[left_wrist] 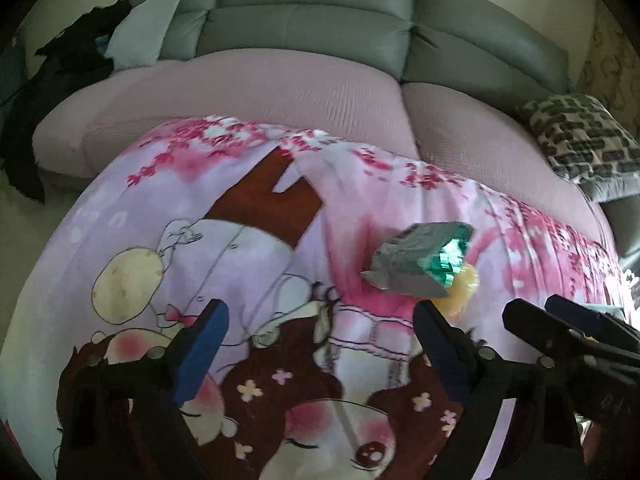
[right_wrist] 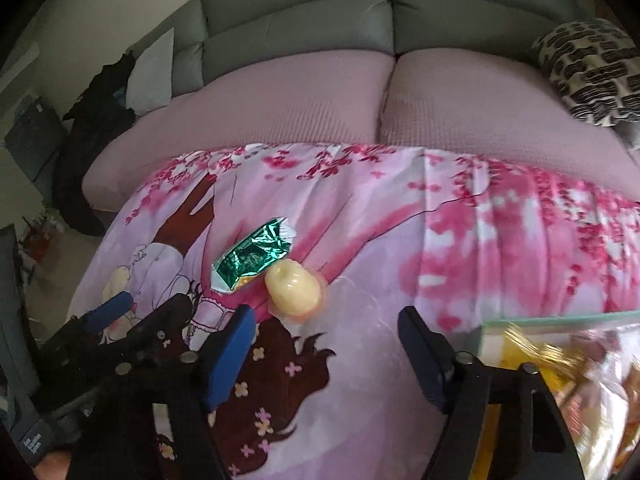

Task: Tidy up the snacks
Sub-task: 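Grasp the green foil candy with left tool while right tool grasps yellow pudding cup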

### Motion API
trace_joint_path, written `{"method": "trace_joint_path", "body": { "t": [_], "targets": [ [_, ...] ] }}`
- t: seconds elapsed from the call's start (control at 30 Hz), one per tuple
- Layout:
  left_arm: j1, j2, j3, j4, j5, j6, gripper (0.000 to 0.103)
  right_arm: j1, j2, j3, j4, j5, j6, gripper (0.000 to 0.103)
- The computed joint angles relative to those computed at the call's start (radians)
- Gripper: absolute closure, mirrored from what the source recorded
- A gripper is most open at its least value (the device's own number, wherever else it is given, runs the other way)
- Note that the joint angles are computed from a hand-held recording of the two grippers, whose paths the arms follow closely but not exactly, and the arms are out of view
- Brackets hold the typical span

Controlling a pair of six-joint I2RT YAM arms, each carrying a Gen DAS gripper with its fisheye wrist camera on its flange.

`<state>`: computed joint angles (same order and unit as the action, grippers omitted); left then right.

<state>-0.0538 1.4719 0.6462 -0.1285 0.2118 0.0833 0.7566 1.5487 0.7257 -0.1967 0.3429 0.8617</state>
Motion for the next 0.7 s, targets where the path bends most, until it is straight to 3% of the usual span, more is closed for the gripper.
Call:
{"method": "trace_joint_path", "body": {
  "t": [0.47,0.63,0.7],
  "targets": [
    [0.104,0.182,0.155,-0.056,0.117,-0.010,0.010,-0.051,0.215,0.114,0.087,-0.057,-0.064,0.045],
    [0.090,0.221,0.196,-0.079,0.127,-0.029,0.010,-0.063,0.243,0.116,0.132,-0.059,-0.057,0.058],
    [0.082,0.227,0.203,-0.079,0.121,-0.038,0.010,-0.065,0.238,0.102,0.154,-0.061,-0.054,0.059]
  ]
}}
